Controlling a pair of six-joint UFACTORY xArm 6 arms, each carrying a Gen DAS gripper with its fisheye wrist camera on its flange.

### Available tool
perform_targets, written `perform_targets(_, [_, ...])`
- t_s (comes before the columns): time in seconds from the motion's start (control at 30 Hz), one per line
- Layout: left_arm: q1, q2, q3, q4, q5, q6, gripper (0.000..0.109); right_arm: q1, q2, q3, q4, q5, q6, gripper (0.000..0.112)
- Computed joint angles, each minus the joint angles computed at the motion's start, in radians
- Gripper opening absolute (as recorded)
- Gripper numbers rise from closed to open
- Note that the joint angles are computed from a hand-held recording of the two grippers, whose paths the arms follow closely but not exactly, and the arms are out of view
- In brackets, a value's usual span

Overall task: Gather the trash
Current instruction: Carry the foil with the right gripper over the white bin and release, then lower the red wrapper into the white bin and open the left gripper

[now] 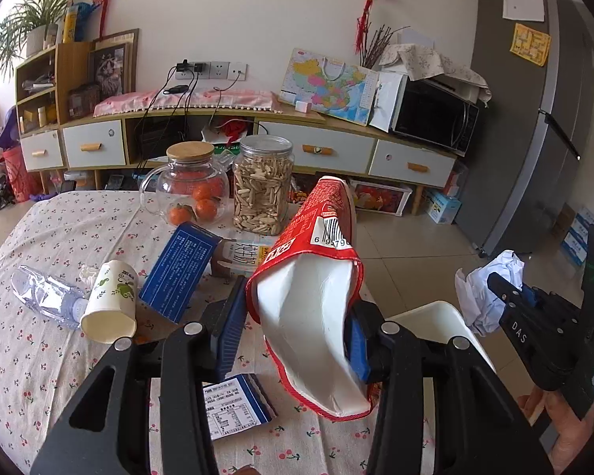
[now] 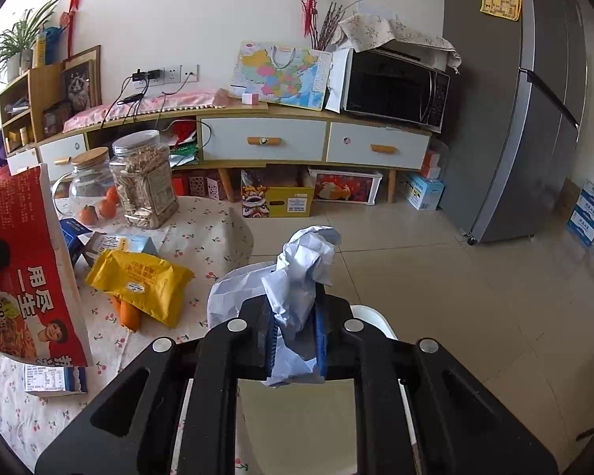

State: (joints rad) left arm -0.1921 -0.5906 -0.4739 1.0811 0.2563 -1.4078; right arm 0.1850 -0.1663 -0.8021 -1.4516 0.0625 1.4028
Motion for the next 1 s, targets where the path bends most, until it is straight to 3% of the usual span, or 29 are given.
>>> perform_targets(0.03, [-0.011,0.022,-0.012,-0.004,-0.007,0.003,0.044,-0.012,0.002,0.009,0.058,0.002,-0.050,0.030])
perform_targets(0.07, [-0.026,0.045,-0.026,0.004,-0.007,-0.003,0.044,-0.022,-0.002,0.020,0.091,0.006,-0.072,0.054])
perform_targets(0.1, [-0.040,0.069,-0.041,0.022,-0.006,-0.015,0.044,-0.036,-0.007,0.024,0.085,0.005,-0.052,0.066])
perform_targets(0.3, [-0.101,0.224,-0.149,0.054,-0.041,-0.088,0.044,-0.082,-0.072,0.023,-0.195,0.081,0.268,0.094])
perform_targets(0.5, [-0.155,0.366,-0.263,-0.022,-0.071,-0.055,0.045,-0.105,-0.132,0.041,-0.265,0.204,0.338,0.096])
perform_targets(0.87, [-0.222,0.539,-0.392,-0.293,-0.120,0.154,0.047,-0.238,-0.125,0.046,-0.095,0.133,0.244,0.096])
perform_targets(1.0, [-0.251,0.571,-0.409,-0.475,-0.130,0.312,0.059,-0.243,-0.134,0.051,-0.096,0.151,0.243,0.096])
